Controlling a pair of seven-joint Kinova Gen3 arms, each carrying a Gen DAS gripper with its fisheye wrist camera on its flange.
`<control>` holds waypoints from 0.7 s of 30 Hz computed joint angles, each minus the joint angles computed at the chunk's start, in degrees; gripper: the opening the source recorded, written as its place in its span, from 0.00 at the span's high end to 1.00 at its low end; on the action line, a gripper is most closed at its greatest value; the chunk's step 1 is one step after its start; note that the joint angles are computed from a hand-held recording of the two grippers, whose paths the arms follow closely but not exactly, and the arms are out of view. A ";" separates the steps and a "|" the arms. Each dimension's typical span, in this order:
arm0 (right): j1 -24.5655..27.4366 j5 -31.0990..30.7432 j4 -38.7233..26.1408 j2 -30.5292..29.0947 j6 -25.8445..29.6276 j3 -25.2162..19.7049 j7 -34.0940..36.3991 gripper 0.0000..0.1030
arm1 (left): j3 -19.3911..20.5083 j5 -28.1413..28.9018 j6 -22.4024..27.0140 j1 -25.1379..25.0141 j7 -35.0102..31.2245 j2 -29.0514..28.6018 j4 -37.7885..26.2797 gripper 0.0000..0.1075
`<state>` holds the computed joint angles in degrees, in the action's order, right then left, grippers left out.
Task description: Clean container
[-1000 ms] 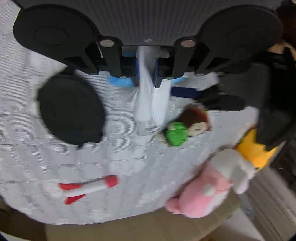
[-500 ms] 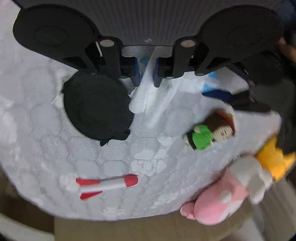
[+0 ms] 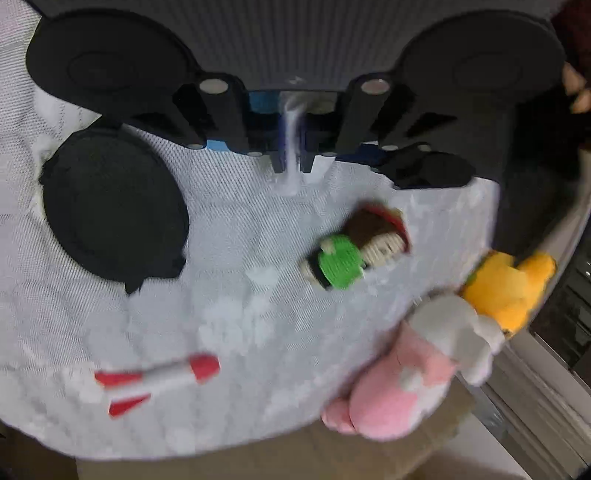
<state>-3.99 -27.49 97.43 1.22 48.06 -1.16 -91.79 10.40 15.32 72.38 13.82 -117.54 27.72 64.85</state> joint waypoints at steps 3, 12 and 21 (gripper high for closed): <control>0.80 2.39 -2.43 -0.68 4.54 -0.77 -1.34 0.91 | -0.16 1.24 1.62 -0.87 1.78 0.95 -1.39 0.09; -1.61 15.49 -3.92 1.17 8.75 0.02 -12.35 0.86 | -1.02 -2.50 2.84 1.18 3.05 1.17 -1.98 0.09; 0.89 8.22 -1.15 -2.44 3.42 1.12 -3.67 0.49 | -1.61 -4.74 4.17 1.94 5.73 2.16 -3.26 0.08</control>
<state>-3.11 -19.26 96.29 -1.22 51.48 -0.04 -95.46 8.78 10.58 76.55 15.76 -111.81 29.88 61.59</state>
